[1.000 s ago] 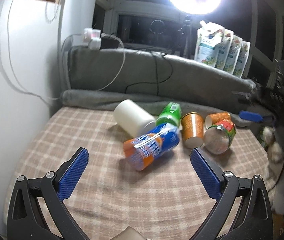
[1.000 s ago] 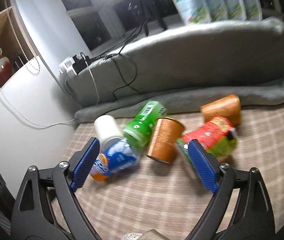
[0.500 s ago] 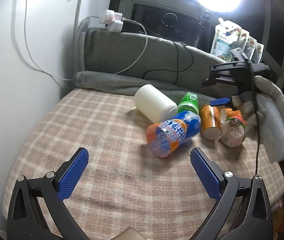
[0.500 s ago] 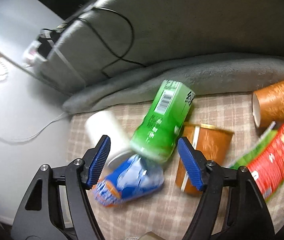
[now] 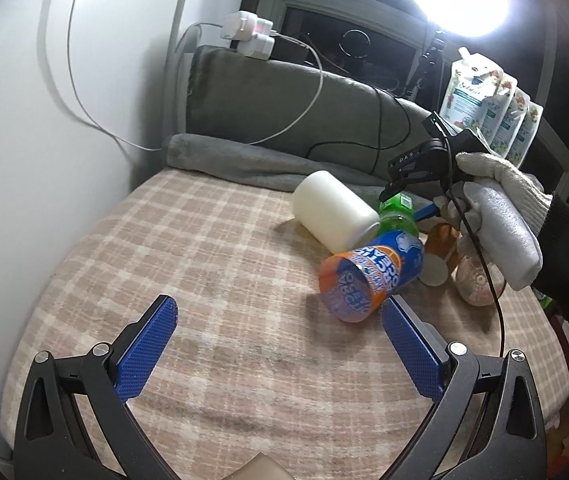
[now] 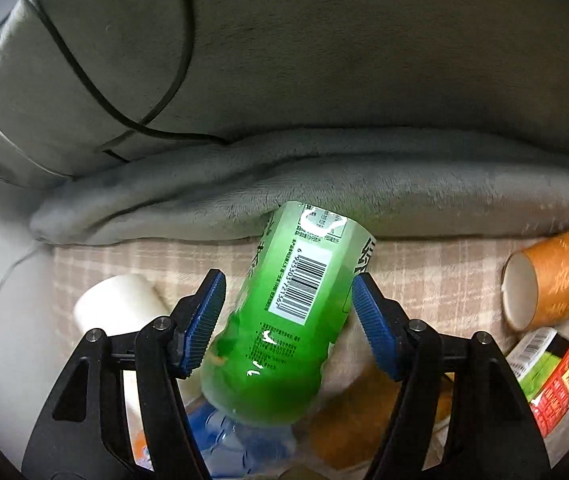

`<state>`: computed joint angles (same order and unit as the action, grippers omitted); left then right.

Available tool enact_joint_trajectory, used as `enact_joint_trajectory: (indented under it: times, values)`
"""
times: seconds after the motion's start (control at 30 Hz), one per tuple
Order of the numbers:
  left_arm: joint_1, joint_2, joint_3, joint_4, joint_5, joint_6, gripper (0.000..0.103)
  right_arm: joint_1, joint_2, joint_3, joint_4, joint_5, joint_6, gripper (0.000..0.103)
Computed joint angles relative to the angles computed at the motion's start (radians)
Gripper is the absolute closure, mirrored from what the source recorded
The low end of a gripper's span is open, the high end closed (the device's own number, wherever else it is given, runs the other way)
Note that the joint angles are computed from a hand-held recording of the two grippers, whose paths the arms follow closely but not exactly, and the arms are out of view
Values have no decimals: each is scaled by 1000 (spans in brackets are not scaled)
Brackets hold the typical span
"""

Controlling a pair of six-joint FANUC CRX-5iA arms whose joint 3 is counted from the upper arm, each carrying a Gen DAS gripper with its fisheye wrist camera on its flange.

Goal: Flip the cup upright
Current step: 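Lift the green tea bottle with the right gripper and rotate it upright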

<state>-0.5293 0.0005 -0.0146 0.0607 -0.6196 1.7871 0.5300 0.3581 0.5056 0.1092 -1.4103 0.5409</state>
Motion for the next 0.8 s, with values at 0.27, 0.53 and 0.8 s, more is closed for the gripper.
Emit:
enact_joint_trajectory:
  times: [0.27,0.53,0.8]
  values:
    - [6,-1,-1,-8,10,8,2,5,82,102,18,-115,65,33]
    - [0,-8,-6,-11,19,2,2,-16,51,38,11,-42,20,44]
    - [2,-15,-2,-40,22,28,3,-38,-81,-160,-16,119,-11,48]
